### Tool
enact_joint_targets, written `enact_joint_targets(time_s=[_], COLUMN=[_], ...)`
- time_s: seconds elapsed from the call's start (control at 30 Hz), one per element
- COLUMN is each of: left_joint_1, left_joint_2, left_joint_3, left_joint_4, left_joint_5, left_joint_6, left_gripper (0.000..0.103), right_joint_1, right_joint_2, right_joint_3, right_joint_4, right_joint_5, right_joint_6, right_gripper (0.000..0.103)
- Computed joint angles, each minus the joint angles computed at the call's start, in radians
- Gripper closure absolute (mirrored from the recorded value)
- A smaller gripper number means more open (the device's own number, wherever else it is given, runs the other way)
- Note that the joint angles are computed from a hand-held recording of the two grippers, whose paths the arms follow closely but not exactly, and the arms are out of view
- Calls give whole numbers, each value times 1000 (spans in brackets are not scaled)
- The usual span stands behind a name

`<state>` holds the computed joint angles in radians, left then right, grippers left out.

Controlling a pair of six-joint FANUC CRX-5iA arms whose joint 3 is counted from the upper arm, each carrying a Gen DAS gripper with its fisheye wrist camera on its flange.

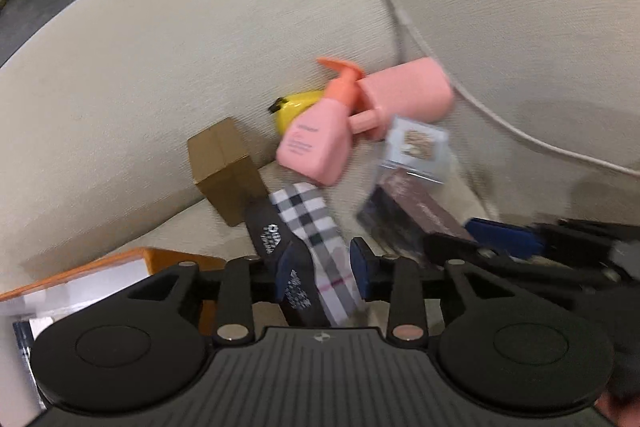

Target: Organize rigid objects

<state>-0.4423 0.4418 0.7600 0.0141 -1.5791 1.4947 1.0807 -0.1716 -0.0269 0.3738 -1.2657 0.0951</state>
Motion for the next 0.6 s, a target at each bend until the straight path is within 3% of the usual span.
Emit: enact_joint_targets(time_s=[0.13,0.23,0.3,0.37,0.5,0.6], left_joint_1=[7,0,-5,-16,-74,-126], left_joint_2=[40,53,63,69,82,81], left_joint_3=[33,50,61,62,73,69], left_joint_4=[-1,-22,-17,-18,-123,-230], left_joint_5=[-30,-40,-50,-56,-72,-64], left_joint_6=[40,49,56,57,27,-8], left_gripper=[65,65,46,36,33,28], right_joint_1=[-37,-46,-37,-18,6,-15], right_joint_2=[4,32,25,11,4,7], right_joint_3=[1,30,22,5,-2,6], right_joint_4=[-42,-61,-42,-9,38,0], right_joint_5=[27,-3,-5,-29,-128,-112], right_joint_6=[43,89,75,16,-92,-66], right_gripper=[69,70,72,78,79,80])
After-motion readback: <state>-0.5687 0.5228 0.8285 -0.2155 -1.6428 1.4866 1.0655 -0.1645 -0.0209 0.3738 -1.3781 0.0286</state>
